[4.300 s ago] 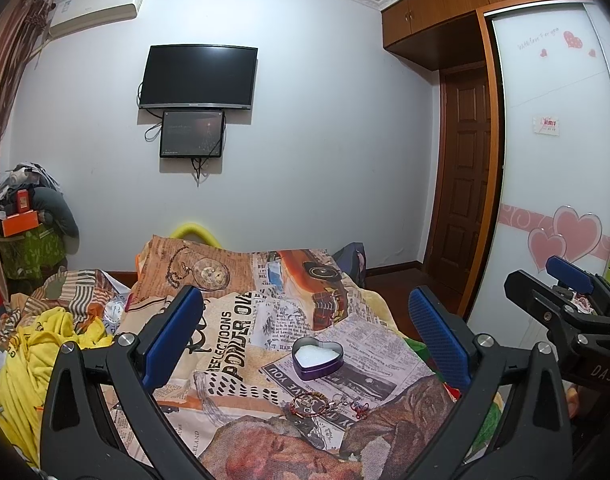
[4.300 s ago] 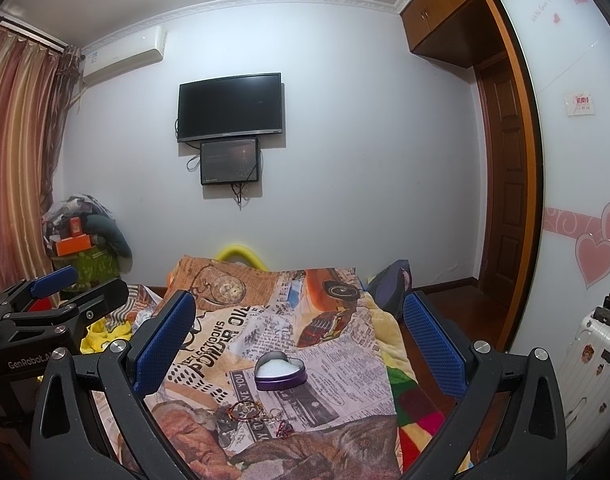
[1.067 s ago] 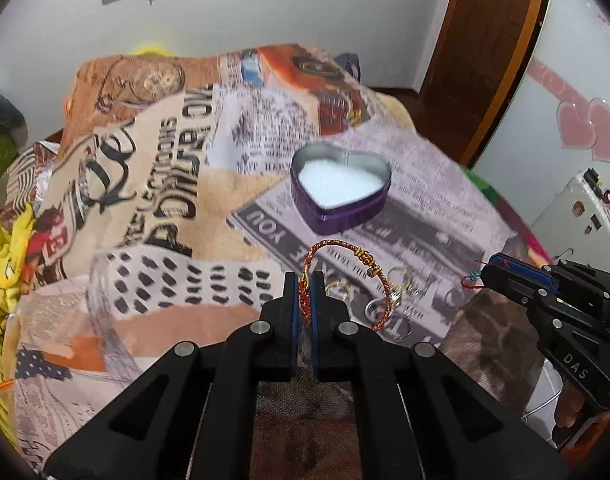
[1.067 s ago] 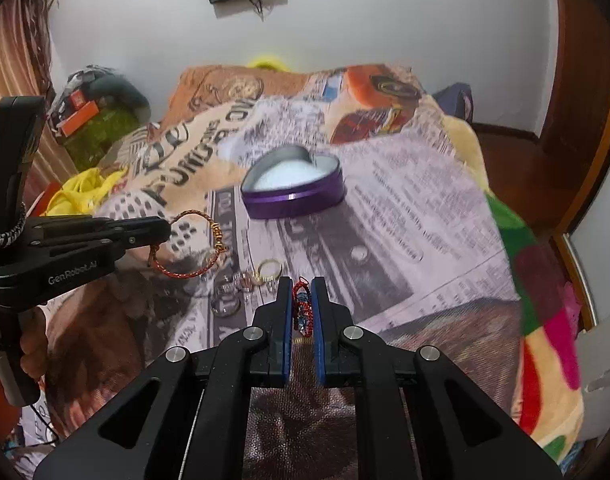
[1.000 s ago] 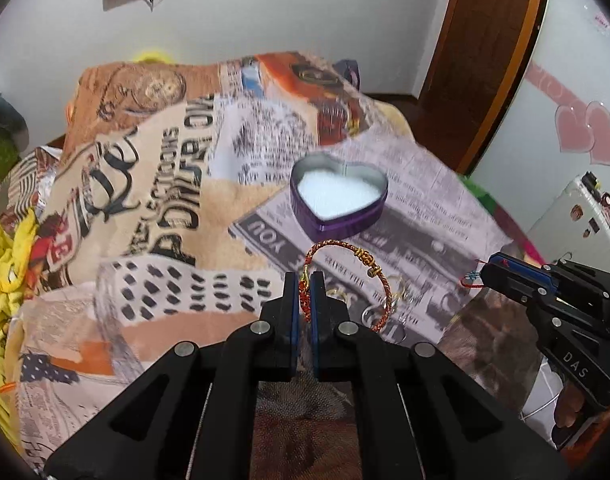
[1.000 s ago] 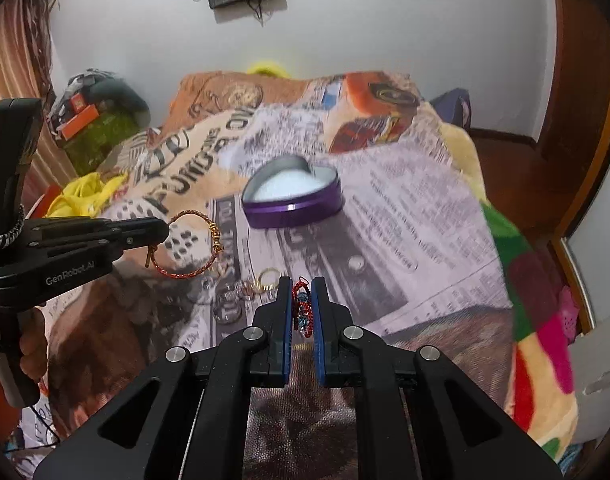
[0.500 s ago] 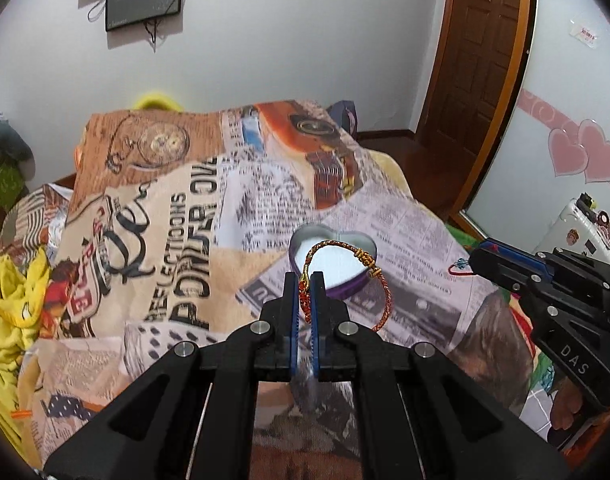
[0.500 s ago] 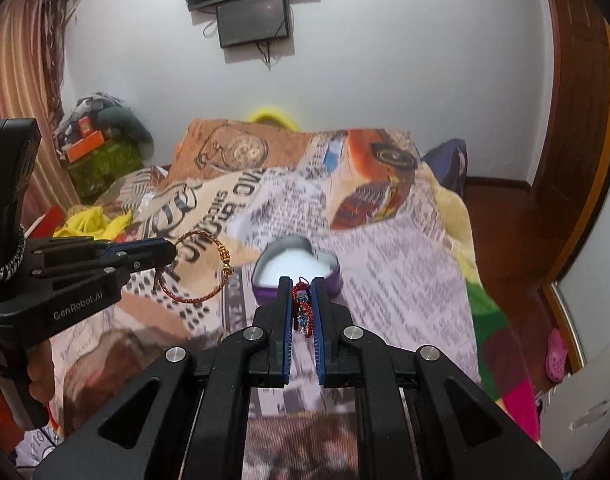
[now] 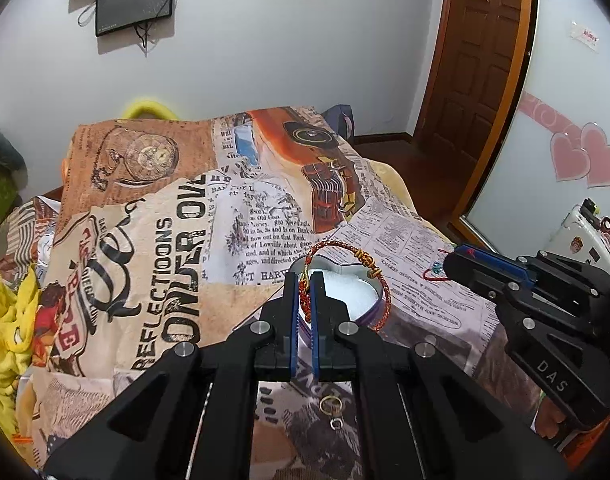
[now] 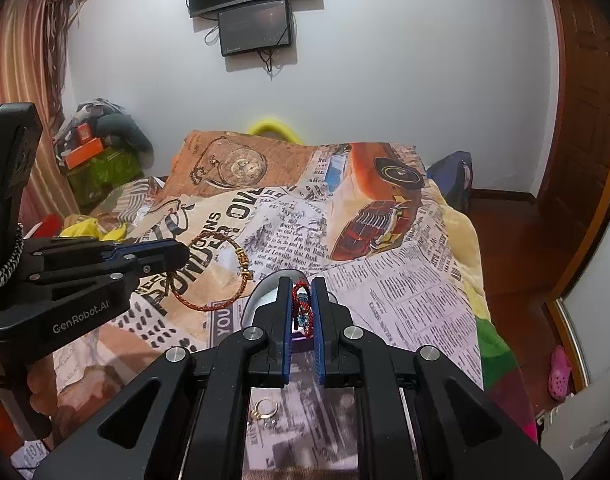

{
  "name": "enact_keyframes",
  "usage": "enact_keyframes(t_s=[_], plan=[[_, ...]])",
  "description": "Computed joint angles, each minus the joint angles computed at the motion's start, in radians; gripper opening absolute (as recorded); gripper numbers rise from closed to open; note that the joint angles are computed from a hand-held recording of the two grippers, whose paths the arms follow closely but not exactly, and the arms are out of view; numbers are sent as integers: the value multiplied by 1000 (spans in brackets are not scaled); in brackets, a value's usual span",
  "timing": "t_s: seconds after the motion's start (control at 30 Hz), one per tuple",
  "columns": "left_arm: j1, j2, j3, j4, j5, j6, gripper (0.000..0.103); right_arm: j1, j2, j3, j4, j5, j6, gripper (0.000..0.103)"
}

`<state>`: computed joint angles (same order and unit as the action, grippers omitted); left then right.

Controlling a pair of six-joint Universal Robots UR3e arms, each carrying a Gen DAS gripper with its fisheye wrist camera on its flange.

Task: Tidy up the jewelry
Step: 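Carry the bracelet with both tools and lower it into the purple heart tin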

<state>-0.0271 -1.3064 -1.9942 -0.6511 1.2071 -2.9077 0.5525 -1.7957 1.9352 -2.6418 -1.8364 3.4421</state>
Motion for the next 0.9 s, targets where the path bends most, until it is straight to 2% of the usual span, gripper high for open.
enact_keyframes(t_s=[0.4, 0.9], plan=[[-52, -233, 109, 19, 27, 1, 3, -104, 79, -6, -35, 150, -87, 8], [-117, -418, 209, 25, 78, 28, 3, -199, 197, -50, 32, 307, -130, 8]])
